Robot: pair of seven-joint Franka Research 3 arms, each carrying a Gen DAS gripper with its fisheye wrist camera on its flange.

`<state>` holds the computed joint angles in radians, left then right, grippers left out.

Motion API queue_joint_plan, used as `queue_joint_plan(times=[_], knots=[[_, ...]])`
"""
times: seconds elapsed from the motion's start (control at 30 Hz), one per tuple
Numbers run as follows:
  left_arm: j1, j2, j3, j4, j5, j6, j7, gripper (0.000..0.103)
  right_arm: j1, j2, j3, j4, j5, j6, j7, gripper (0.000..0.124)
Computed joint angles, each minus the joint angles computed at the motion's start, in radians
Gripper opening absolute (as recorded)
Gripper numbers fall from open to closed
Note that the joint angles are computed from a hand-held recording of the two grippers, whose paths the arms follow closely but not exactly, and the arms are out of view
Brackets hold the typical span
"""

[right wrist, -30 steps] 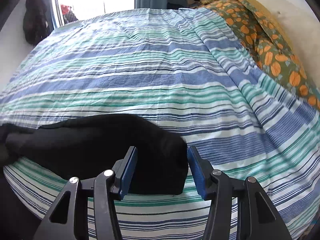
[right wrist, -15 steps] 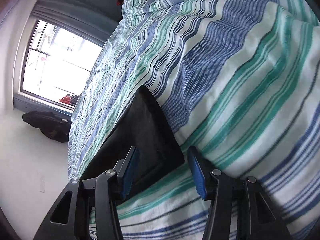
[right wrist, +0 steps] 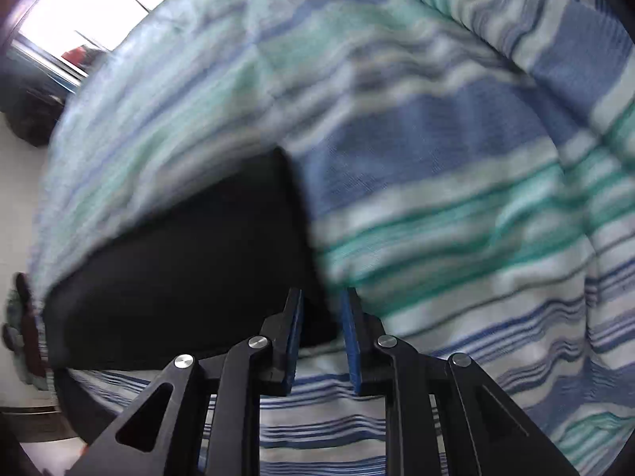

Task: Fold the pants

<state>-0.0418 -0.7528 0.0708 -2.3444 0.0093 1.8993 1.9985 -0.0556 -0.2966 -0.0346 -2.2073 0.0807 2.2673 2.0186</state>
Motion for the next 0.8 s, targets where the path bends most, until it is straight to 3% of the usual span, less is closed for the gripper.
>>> queue_joint_plan(times=[0.07, 0.17, 0.27, 0.33, 0.4, 0.47, 0.5, 0.53, 0.57, 0.6, 0.63, 0.7, 0.73, 0.8], knots=[[0.065, 0.069, -0.028, 0.048, -0.034, 0.038, 0.03, 0.103, -0.021, -0.064, 0.025, -0.084, -0.022, 0.105, 0.101, 0.034], [0.126, 0.242, -0.049, 0.165, -0.08, 0.16, 0.045, 0.102, -0.071, -0.132, 0.106, -0.14, -0.172, 0.157, 0.238, 0.043], [0.12, 0.478, -0.043, 0.331, -0.078, 0.362, -0.026, 0.102, -0.051, -0.181, 0.166, -0.16, -0.267, 0.174, 0.273, 0.045], [0.077, 0.619, -0.007, 0.427, -0.043, 0.471, -0.092, 0.102, -0.024, -0.233, 0.203, -0.2, -0.285, 0.226, 0.317, 0.05], [0.046, 0.756, 0.027, 0.525, 0.027, 0.475, -0.162, 0.102, 0.009, -0.304, 0.229, -0.258, -0.283, 0.268, 0.34, 0.057], [0.107, 0.85, -0.021, 0.542, 0.117, 0.433, -0.198, 0.102, 0.041, -0.365, 0.285, -0.316, -0.278, 0.287, 0.376, 0.058], [0.187, 0.844, -0.082, 0.499, 0.056, 0.478, -0.13, 0.102, 0.063, -0.392, 0.309, -0.344, -0.272, 0.288, 0.39, 0.058], [0.255, 0.804, -0.131, 0.427, -0.051, 0.577, -0.016, 0.102, 0.086, -0.43, 0.32, -0.38, -0.266, 0.283, 0.39, 0.058], [0.288, 0.775, -0.159, 0.386, -0.088, 0.62, 0.046, 0.102, 0.096, -0.443, 0.356, -0.398, -0.274, 0.279, 0.404, 0.058], [0.323, 0.746, -0.19, 0.378, -0.083, 0.608, 0.067, 0.102, 0.095, -0.45, 0.389, -0.409, -0.294, 0.275, 0.415, 0.058], [0.322, 0.718, -0.187, 0.362, -0.09, 0.619, 0.065, 0.102, 0.091, -0.472, 0.44, -0.419, -0.324, 0.257, 0.443, 0.058], [0.275, 0.651, -0.135, 0.322, -0.247, 0.639, 0.168, 0.102, 0.079, -0.521, 0.496, -0.437, -0.379, 0.24, 0.492, 0.058], [0.291, 0.632, -0.155, 0.31, -0.32, 0.646, 0.211, 0.102, 0.069, -0.529, 0.515, -0.432, -0.405, 0.234, 0.51, 0.06], [0.27, 0.637, -0.16, 0.327, -0.33, 0.626, 0.184, 0.102, 0.039, -0.534, 0.548, -0.414, -0.468, 0.228, 0.537, 0.07]])
